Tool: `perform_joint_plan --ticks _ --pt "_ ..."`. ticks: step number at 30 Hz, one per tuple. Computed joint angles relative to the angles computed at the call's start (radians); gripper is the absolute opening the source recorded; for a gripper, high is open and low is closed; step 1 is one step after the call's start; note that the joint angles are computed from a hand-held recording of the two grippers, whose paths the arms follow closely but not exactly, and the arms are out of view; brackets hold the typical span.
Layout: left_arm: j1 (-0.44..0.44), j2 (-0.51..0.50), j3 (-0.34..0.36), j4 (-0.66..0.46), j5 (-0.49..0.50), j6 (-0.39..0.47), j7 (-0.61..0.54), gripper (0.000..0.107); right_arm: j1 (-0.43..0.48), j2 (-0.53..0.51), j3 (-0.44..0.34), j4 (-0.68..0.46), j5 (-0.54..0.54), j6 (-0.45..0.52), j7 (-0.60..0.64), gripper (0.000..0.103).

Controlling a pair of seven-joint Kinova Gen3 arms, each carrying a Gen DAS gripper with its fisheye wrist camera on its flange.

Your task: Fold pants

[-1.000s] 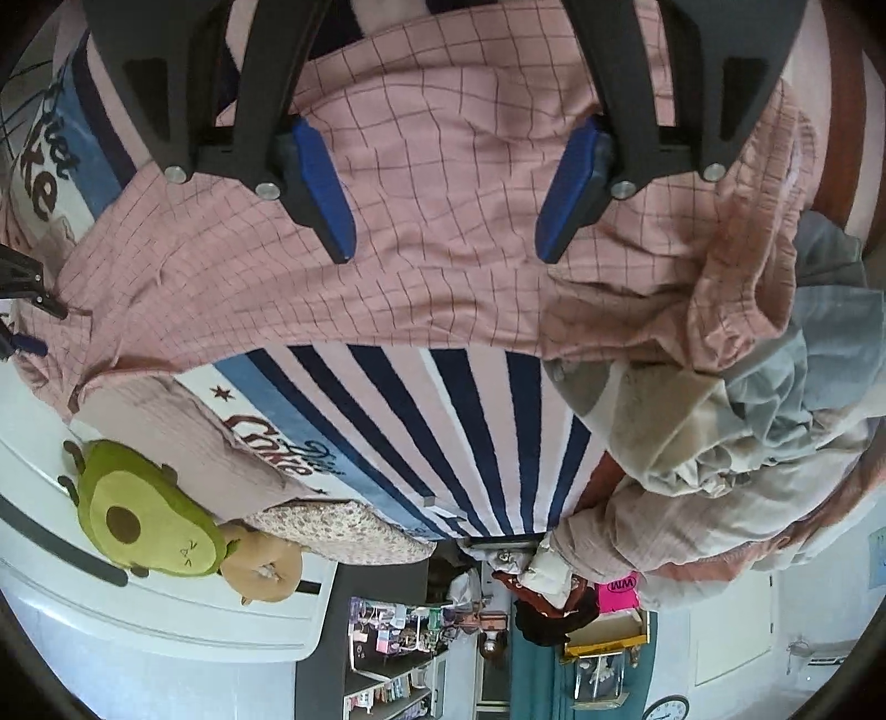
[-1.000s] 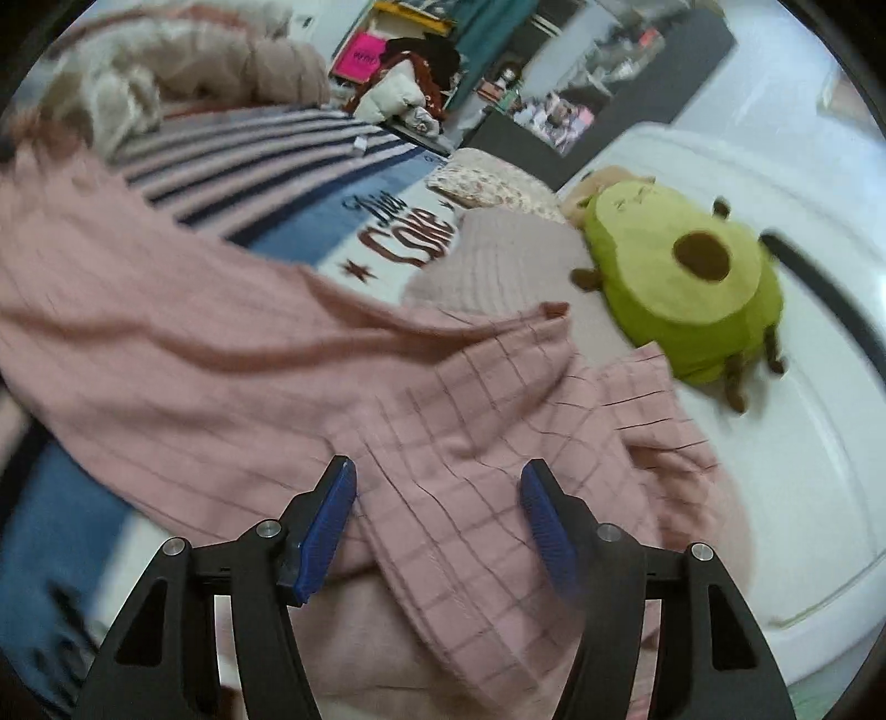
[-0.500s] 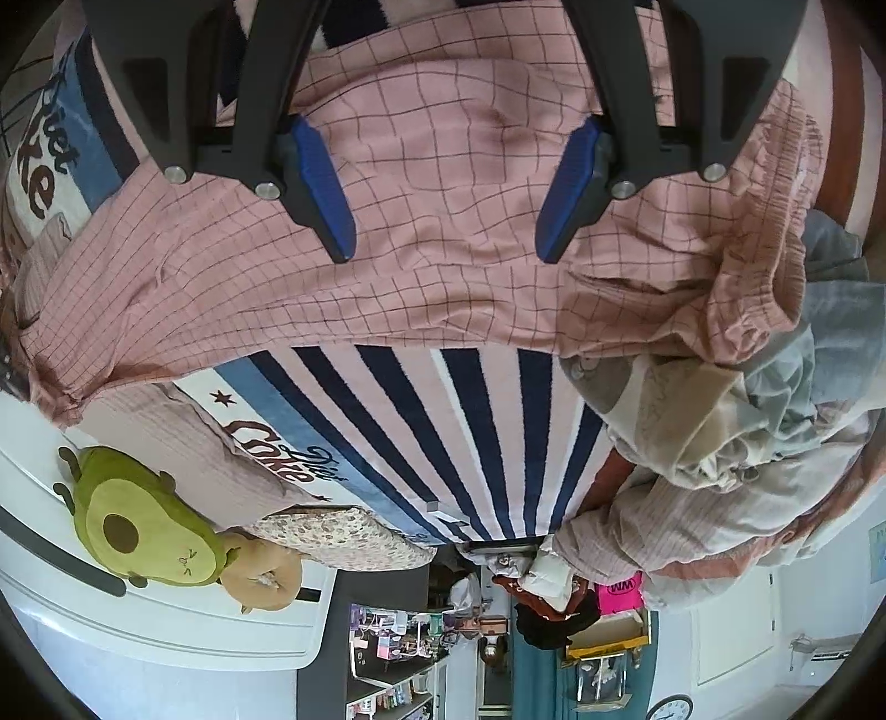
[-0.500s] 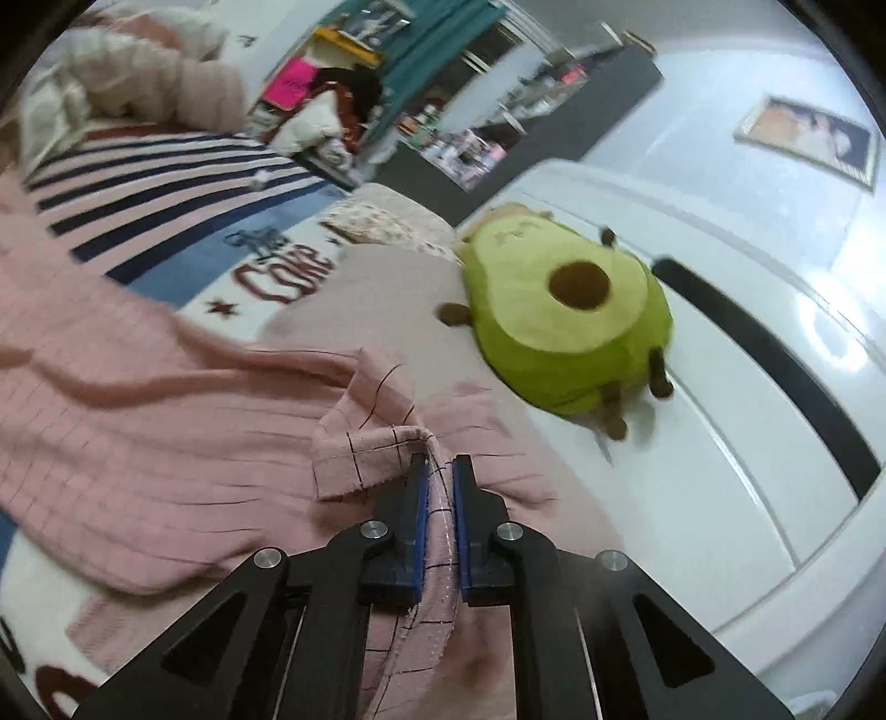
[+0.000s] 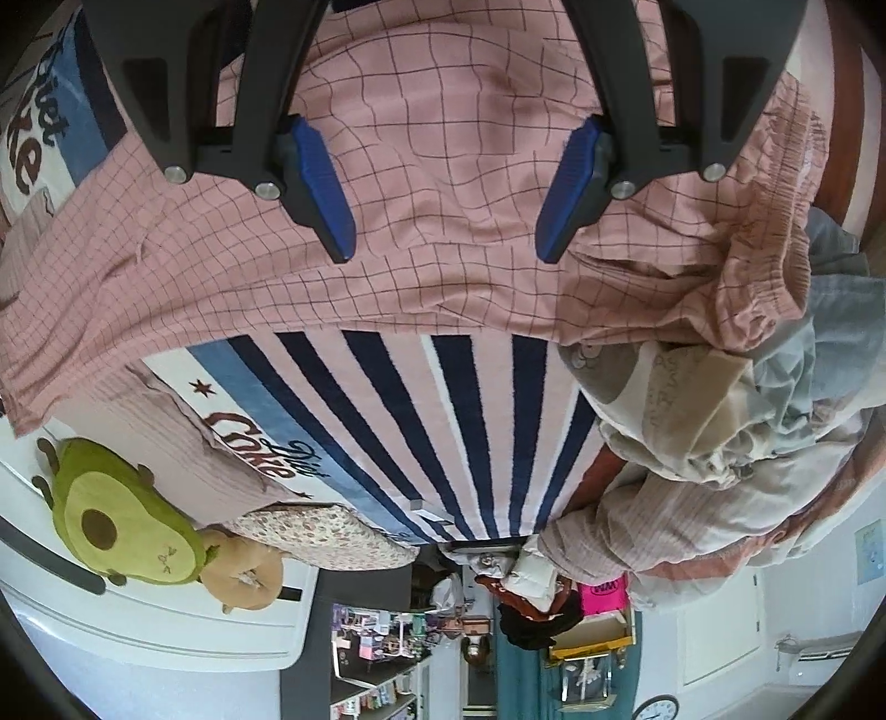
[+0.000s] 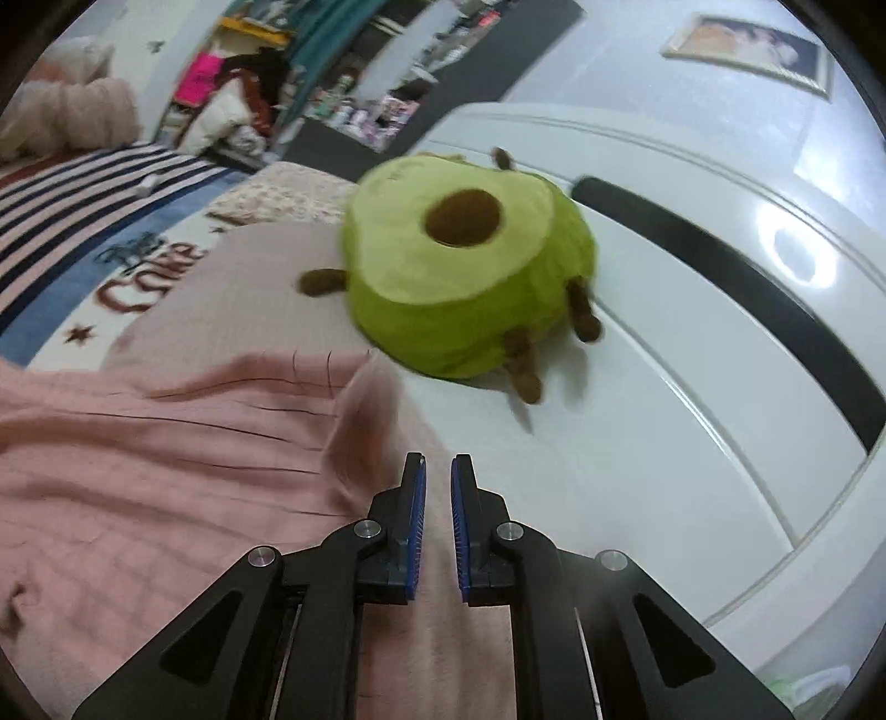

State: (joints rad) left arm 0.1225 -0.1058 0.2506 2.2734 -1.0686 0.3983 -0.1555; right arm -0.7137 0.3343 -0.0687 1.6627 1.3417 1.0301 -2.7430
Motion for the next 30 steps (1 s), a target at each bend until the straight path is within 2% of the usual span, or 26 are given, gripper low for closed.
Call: perform_joint_plan --ticks 1,3,4,5,6,9,12,14,15,16,17,18,19,20,23,26,30 --pt "0.000 -0.003 0.000 0.001 0.002 0.003 0.002 0.063 -0.002 -0.013 0.019 0.006 -0.014 -0.021 -0.011 0.003" --pt "0.001 -0.011 0.001 0.004 0.010 0.009 -0.001 0.063 0.009 -0.065 0.033 0.029 -0.065 -0.087 -0.023 0.013" --pt "0.002 -0.017 0.004 0.006 0.018 0.014 -0.005 0.063 0.038 -0.097 0.013 0.041 -0.106 -0.127 -0.014 0.032" --pt "0.003 -0.027 0.003 0.010 0.032 0.014 -0.018 0.063 0.082 -0.129 -0.026 0.058 -0.147 -0.168 -0.011 0.044" --pt "0.000 -0.035 0.002 0.013 0.046 0.010 -0.032 0.063 0.128 -0.159 -0.072 0.079 -0.187 -0.208 -0.020 0.061" --pt "-0.017 -0.064 0.005 0.026 0.102 -0.007 -0.078 0.063 0.267 -0.202 -0.180 0.128 -0.309 -0.330 0.017 0.064" --pt "-0.048 -0.081 0.030 0.037 0.129 -0.018 -0.097 0.063 0.404 -0.179 -0.288 0.133 -0.431 -0.376 0.103 0.068" --pt "-0.068 -0.089 0.046 0.041 0.149 -0.027 -0.109 0.063 0.441 -0.164 -0.307 0.149 -0.478 -0.437 0.150 0.070" --pt "-0.079 -0.093 0.054 0.042 0.160 -0.030 -0.116 0.063 0.431 -0.164 -0.298 0.157 -0.478 -0.460 0.155 0.070" --pt "-0.088 -0.097 0.062 0.044 0.170 -0.033 -0.124 0.063 0.404 -0.163 -0.274 0.162 -0.463 -0.468 0.151 0.062" --pt "-0.100 -0.103 0.075 0.046 0.175 -0.034 -0.127 0.063 0.387 -0.161 -0.265 0.169 -0.433 -0.479 0.135 0.043" --pt "-0.114 -0.108 0.087 0.048 0.179 -0.036 -0.130 0.063 0.388 -0.157 -0.274 0.171 -0.414 -0.497 0.128 0.032" --pt "-0.126 -0.113 0.096 0.051 0.186 -0.040 -0.137 0.063 0.383 -0.157 -0.280 0.175 -0.410 -0.499 0.122 0.017" --pt "-0.138 -0.118 0.103 0.055 0.193 -0.048 -0.144 0.063 0.360 -0.149 -0.269 0.165 -0.399 -0.486 0.121 0.008" --pt "-0.171 -0.145 0.106 0.074 0.223 -0.081 -0.183 0.063 0.316 -0.137 -0.277 0.141 -0.349 -0.416 0.085 0.005" --pt "-0.197 -0.183 0.089 0.101 0.257 -0.120 -0.240 0.063 0.335 -0.150 -0.305 0.106 -0.428 -0.427 0.151 0.005" --pt "-0.112 -0.222 -0.065 0.135 0.351 -0.177 -0.398 0.063 0.264 -0.150 -0.288 0.007 -0.575 -0.409 0.299 0.005"
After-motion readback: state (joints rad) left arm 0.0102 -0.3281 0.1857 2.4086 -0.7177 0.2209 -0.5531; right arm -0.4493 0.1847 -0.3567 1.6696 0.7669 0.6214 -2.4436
